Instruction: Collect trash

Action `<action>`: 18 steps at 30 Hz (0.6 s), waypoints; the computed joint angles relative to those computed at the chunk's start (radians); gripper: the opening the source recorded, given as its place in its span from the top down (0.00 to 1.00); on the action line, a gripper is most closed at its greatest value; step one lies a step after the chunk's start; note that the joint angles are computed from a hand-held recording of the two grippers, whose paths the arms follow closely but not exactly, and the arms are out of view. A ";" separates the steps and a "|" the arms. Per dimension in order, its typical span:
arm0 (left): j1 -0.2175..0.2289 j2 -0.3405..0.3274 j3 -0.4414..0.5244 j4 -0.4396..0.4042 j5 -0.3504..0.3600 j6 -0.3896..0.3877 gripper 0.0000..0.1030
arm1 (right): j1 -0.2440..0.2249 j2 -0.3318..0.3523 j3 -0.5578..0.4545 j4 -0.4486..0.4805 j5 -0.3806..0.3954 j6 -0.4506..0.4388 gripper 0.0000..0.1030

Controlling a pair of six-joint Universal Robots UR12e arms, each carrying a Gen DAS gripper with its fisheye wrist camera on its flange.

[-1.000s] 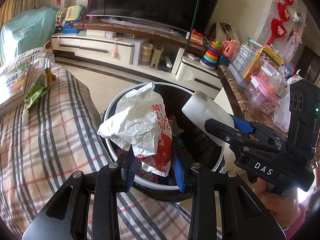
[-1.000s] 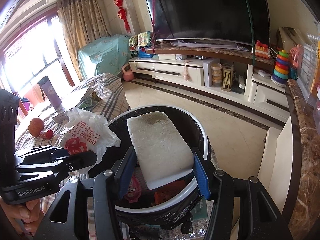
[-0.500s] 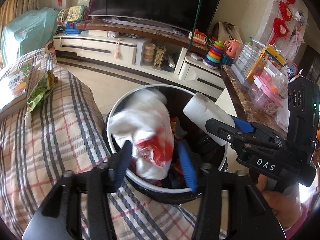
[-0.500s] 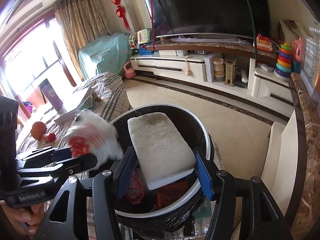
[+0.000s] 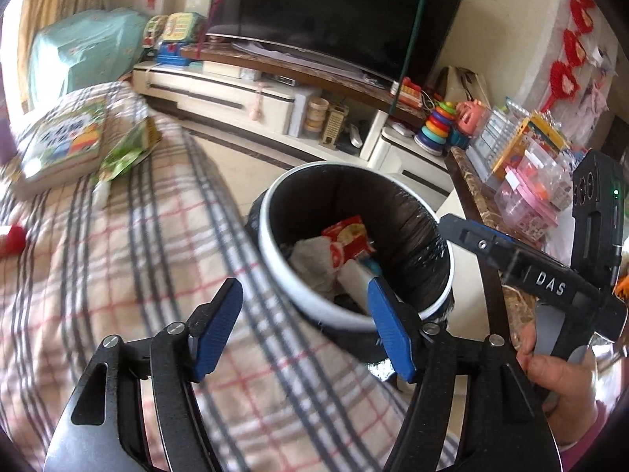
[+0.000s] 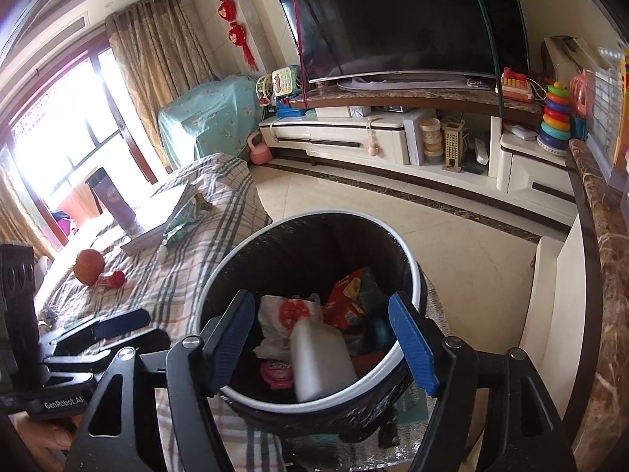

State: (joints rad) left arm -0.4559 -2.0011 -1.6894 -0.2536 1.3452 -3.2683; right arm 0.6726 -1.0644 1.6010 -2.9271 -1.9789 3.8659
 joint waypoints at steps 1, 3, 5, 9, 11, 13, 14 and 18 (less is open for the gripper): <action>0.003 0.009 -0.018 0.015 0.005 -0.010 0.33 | 0.004 0.000 0.002 -0.007 -0.003 0.004 0.26; 0.009 0.029 -0.055 0.053 0.016 -0.032 0.29 | 0.015 0.001 0.007 -0.029 -0.015 0.015 0.17; 0.015 0.047 -0.091 0.092 0.027 -0.054 0.25 | 0.033 0.003 0.014 -0.060 -0.038 0.026 0.12; 0.026 0.077 -0.159 0.181 0.040 -0.087 0.21 | 0.070 0.016 0.019 -0.126 -0.076 0.041 0.03; 0.028 0.092 -0.191 0.219 0.050 -0.090 0.20 | 0.089 0.023 0.017 -0.144 -0.108 0.036 0.03; 0.028 0.103 -0.214 0.243 0.060 -0.087 0.19 | 0.112 0.033 0.011 -0.160 -0.156 0.032 0.03; 0.028 0.110 -0.227 0.259 0.066 -0.084 0.19 | 0.120 0.036 0.010 -0.168 -0.173 0.028 0.03; 0.025 0.133 -0.282 0.346 0.103 -0.081 0.17 | 0.157 0.046 0.000 -0.192 -0.259 -0.001 0.02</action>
